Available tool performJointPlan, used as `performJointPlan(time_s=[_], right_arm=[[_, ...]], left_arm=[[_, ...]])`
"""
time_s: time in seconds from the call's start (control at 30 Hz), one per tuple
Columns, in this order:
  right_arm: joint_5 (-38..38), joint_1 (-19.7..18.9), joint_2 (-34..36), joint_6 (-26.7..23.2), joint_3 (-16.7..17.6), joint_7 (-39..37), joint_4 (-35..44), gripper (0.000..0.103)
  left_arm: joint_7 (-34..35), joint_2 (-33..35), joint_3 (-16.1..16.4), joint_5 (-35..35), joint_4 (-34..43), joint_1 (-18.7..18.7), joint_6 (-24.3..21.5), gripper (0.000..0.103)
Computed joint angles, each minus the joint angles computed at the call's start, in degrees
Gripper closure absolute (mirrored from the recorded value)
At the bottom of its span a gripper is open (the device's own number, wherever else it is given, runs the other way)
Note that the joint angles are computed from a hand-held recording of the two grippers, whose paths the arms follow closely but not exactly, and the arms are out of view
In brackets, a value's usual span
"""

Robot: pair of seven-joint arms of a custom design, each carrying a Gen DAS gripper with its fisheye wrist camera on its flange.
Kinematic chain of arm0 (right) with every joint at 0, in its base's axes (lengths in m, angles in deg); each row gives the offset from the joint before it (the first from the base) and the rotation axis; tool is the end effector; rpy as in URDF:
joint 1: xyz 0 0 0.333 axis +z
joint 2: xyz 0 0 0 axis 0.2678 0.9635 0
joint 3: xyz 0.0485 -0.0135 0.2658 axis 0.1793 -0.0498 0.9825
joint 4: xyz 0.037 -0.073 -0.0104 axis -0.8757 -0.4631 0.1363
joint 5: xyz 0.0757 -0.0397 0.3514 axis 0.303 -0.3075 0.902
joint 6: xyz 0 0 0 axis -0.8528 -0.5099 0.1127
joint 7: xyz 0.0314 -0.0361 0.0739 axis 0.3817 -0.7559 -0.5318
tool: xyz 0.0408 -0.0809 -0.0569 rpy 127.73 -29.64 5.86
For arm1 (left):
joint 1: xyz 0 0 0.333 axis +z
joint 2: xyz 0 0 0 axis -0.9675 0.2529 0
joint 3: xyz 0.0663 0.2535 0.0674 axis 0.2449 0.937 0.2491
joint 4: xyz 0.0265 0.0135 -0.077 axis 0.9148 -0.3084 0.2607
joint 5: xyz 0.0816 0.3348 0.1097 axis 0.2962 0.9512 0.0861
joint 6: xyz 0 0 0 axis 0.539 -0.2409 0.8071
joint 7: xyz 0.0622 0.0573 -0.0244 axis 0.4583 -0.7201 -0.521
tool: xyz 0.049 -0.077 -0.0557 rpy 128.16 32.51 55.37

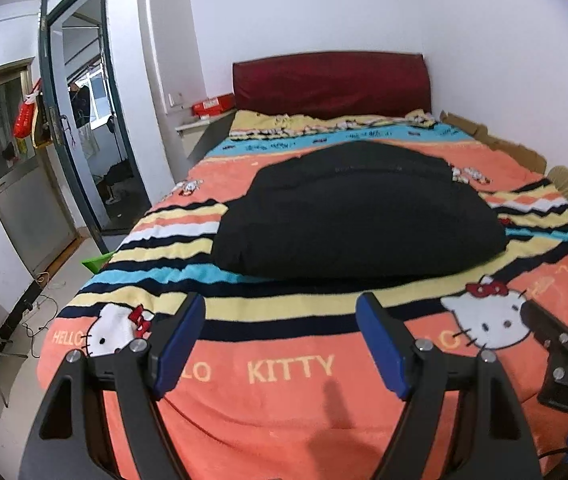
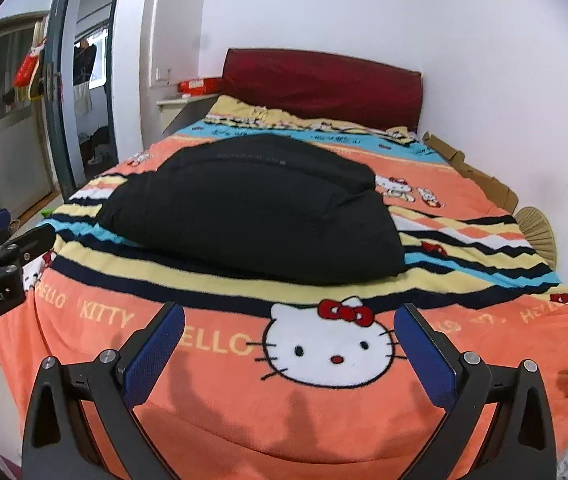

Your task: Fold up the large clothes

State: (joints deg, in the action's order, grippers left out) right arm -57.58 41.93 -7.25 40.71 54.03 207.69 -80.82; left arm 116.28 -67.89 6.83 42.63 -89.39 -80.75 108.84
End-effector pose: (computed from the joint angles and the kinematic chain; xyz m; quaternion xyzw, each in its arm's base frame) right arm 0.5082 0.2918 0.5597 -0.5400 0.7100 -0.3948 0.2200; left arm 0.5982 -0.1486 0.5794 -0.4904 0.7362 -0.3423 0.3167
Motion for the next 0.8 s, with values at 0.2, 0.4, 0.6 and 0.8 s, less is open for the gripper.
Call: performJointPlan(time_s=[0.2,0.4,0.6,0.8], right_arm=[[-0.04,-0.56,0.13,-1.04,-0.68,0.44,-0.57,0.001],[-0.15,-1.76,-0.53,-0.60,-0.99,1.81,-2.12,0.001],[0.59,-2.72,-0.59,0.49,-1.13,2.17,-3.05,0.001],[1.36,-3.25,-0.46,0.93,-1.30,2.32,-3.48,0.001]], left_arm=[[-1.77,3.15,0.29,2.55,2.64,-0.95,-2.13,0.026],[-1.61,5.41,-0.05,2.74,4.64,-1.57,-2.92,0.026],[-0.88,6.65,-0.30,2.89,5.72,-2.15,-3.69,0.026],[-0.18,7.62,-0.34,2.55,6.68,-2.29,-4.31,0.026]])
